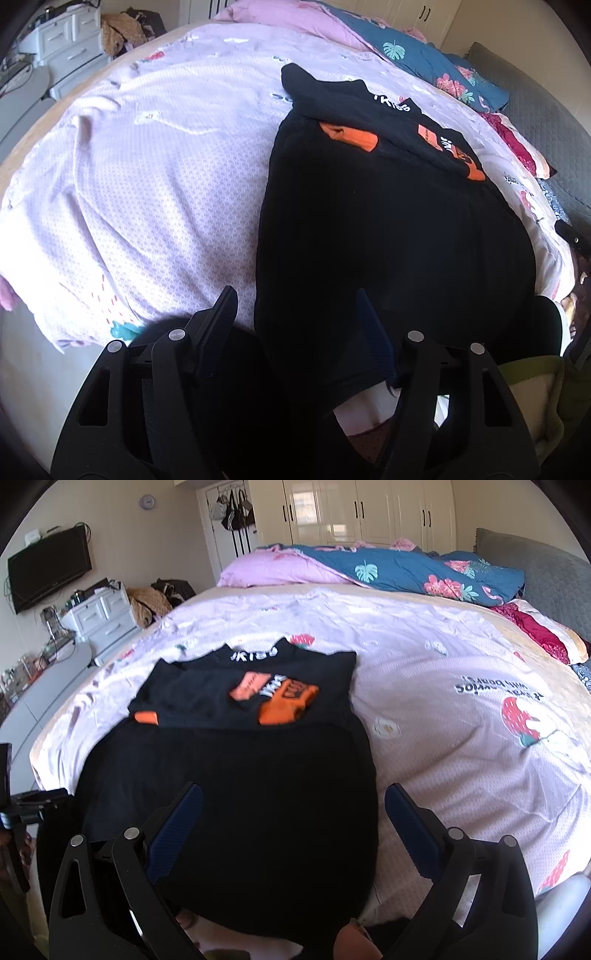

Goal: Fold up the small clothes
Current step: 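Grasp the shirt hem with the left tool and lift it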

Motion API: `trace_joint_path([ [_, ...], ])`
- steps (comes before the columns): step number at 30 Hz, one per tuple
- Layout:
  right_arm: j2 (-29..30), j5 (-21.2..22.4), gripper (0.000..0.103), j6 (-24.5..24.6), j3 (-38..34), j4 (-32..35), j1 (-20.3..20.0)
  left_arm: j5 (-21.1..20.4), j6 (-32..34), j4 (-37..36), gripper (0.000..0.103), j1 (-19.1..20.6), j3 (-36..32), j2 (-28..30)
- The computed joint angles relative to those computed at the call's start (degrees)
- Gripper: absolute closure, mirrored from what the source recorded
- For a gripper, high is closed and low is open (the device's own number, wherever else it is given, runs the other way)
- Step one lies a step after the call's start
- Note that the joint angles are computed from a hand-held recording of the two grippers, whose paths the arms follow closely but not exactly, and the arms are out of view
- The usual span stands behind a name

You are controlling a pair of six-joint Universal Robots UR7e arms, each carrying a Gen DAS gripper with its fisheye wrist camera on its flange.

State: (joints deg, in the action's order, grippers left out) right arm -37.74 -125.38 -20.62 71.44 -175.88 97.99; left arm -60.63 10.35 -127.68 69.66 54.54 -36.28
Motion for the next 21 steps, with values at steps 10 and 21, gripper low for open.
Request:
trace_joint_path([
  [10,-2.92,-1.4,0.005,0.79,6.09,2.42,-1.1,-2.35,-2.06,4.68,0.045,0.84,-1.91,1.03],
  [21,-5.51,-2.6,0.005,3.61,10.62,11.97,-1.73,3.24,1.95,1.36,0.053,0.23,-1.56,2.77],
])
